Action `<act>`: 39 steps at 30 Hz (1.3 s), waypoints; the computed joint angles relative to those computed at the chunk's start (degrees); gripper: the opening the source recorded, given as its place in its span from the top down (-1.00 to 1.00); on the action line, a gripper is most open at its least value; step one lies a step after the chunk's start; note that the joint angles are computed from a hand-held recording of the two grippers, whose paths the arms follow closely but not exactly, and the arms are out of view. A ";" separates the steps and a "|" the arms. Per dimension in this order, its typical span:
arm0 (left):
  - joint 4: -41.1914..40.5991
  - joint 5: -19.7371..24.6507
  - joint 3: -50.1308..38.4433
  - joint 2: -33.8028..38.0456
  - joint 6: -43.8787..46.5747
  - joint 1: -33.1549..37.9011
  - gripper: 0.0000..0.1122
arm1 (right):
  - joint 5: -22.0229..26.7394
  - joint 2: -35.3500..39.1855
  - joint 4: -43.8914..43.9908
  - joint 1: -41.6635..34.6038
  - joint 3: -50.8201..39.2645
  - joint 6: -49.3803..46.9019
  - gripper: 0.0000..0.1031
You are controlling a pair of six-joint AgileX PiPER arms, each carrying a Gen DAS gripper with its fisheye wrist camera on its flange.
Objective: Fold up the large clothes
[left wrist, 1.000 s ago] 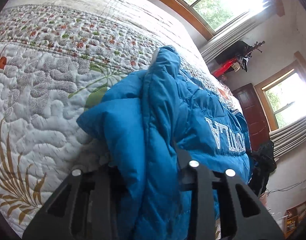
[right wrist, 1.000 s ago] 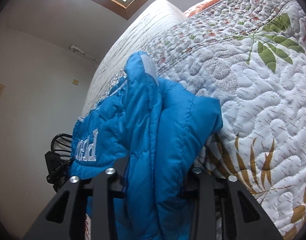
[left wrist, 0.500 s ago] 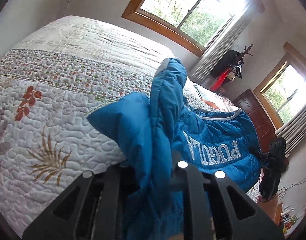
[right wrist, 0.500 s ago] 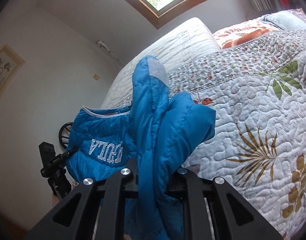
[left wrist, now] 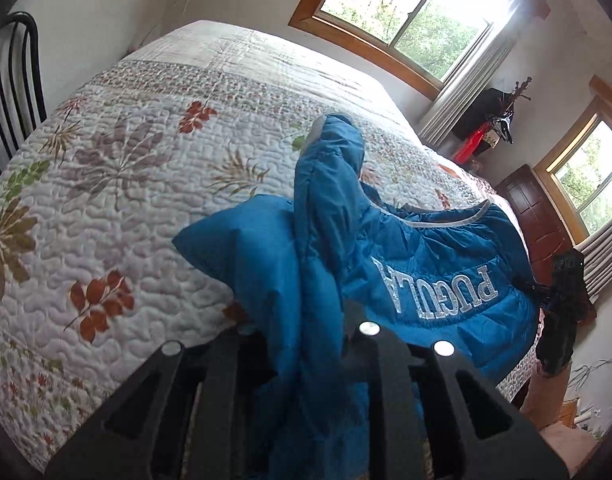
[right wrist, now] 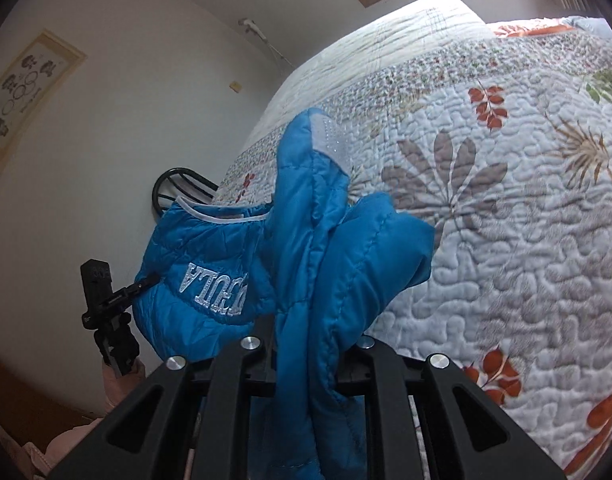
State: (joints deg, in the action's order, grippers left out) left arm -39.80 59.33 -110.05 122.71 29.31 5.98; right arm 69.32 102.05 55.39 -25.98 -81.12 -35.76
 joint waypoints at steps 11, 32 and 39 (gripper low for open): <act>-6.59 -3.72 3.63 10.72 8.98 3.55 0.20 | -4.50 6.61 8.63 -4.51 15.14 -10.06 0.54; -0.86 -8.99 19.16 -3.32 5.00 4.88 -0.31 | -14.28 -21.01 -23.20 5.32 19.30 12.40 0.12; -5.11 -16.03 38.83 -16.33 7.82 7.22 -0.45 | -11.62 -24.73 -31.98 14.74 19.96 18.43 0.73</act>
